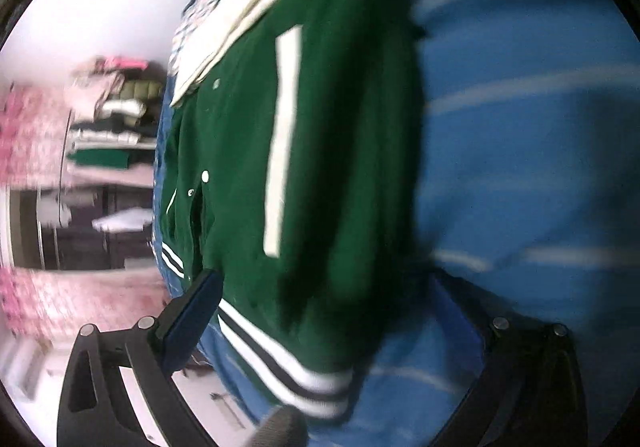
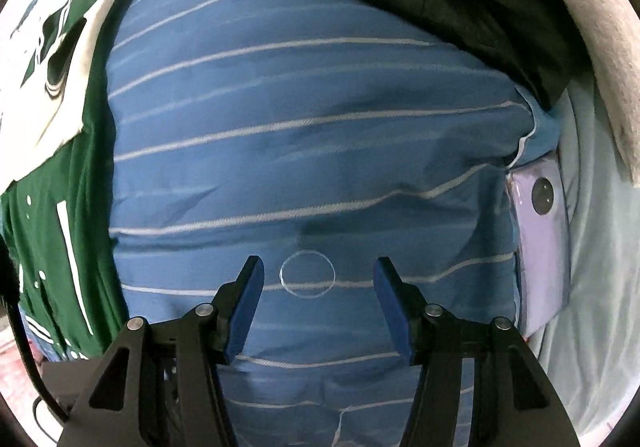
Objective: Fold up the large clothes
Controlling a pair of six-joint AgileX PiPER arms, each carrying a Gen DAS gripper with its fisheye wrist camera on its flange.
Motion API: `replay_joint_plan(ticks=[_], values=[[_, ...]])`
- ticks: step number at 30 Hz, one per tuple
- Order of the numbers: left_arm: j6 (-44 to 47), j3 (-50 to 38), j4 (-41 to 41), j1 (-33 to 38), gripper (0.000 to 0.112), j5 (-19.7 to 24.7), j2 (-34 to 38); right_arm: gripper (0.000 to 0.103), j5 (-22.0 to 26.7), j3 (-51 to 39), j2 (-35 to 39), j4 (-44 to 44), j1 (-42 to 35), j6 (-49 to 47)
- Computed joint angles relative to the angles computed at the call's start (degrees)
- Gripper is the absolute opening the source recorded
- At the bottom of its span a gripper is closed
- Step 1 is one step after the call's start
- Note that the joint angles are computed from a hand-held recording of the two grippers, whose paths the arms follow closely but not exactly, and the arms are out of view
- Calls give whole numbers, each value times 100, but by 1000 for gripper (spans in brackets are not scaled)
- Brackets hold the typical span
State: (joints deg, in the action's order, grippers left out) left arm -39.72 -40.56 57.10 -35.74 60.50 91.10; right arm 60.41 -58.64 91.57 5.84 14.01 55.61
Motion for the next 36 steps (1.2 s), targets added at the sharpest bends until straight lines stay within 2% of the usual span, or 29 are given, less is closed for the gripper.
replay_joint_plan(ticks=[2, 4, 6, 8, 9, 10, 11, 12, 14, 16, 19, 21, 24, 25, 26, 27, 29, 33, 34, 36], values=[[-132, -224, 73, 197, 103, -3, 228, 59, -47, 326, -345, 165, -557, -603], [-221, -557, 149, 477, 103, 17, 501, 59, -260, 333, -302, 427, -848, -1010], [-143, -867, 24, 673, 103, 74, 647, 59, -665, 341, -183, 898, -1205, -1728], [-69, -1104, -82, 853, 102, 109, 671, 59, -1097, 275, 69, 1682, -1618, -2874], [32, -1188, -205, 915, 94, 93, 655, 59, -1360, 222, 236, 2220, -1767, -3446], [226, -1272, -353, 1051, 80, -1, 584, 59, -1547, 98, 432, 2793, -1888, -4019], [404, -1311, -481, 1161, 41, -120, 443, 59, -1565, -44, 622, 3366, -2053, -4592], [629, -1379, -691, 1259, 25, -213, 320, 59, -1550, -272, 916, 3938, -2183, -5165], [1160, -1668, -1095, 1532, 19, -302, 160, 61, -1327, -860, 1608, 5082, -2429, -6311], [1505, -1882, -1318, 1679, 17, -316, 94, 64, -1164, -1218, 2209, 6225, -2516, -7427], [1993, -2148, -1673, 1888, 15, -312, 15, 68, -670, -2262, 3318, 7565, -2541, -8147], [2293, -2274, -1834, 2024, 15, -360, -17, 68, -447, -2905, 3880, 7974, -2421, -8102], [2702, -2482, -2123, 2216, 15, -412, -33, 68, -408, -4188, 4600, 7374, -2206, -6959], [2762, -2508, -2149, 2247, 15, -442, -30, 61, -477, -4456, 4733, 7171, -2167, -6607], [2882, -2585, -2227, 2325, 15, -487, 3, 38, -589, -4720, 4813, 6739, -2058, -6092], [3058, -2707, -2380, 2432, 15, -498, 56, 31, -585, -4999, 4902, 6312, -2019, -5591], [3527, -3062, -2821, 2711, 14, -417, 189, 23, -728, -5206, 4922, 5869, -1831, -4878], [4530, -3881, -3774, 3296, 13, -48, 411, 18, -681, -6035, 4790, 4291, -1399, -3151], [4842, -4181, -4072, 3496, 12, 127, 495, 18, -543, -6287, 4749, 3989, -1334, -2796], [5438, -4838, -4636, 3907, 11, 510, 699, 17, -185, -7340, 4940, 3378, -1124, -1910]])
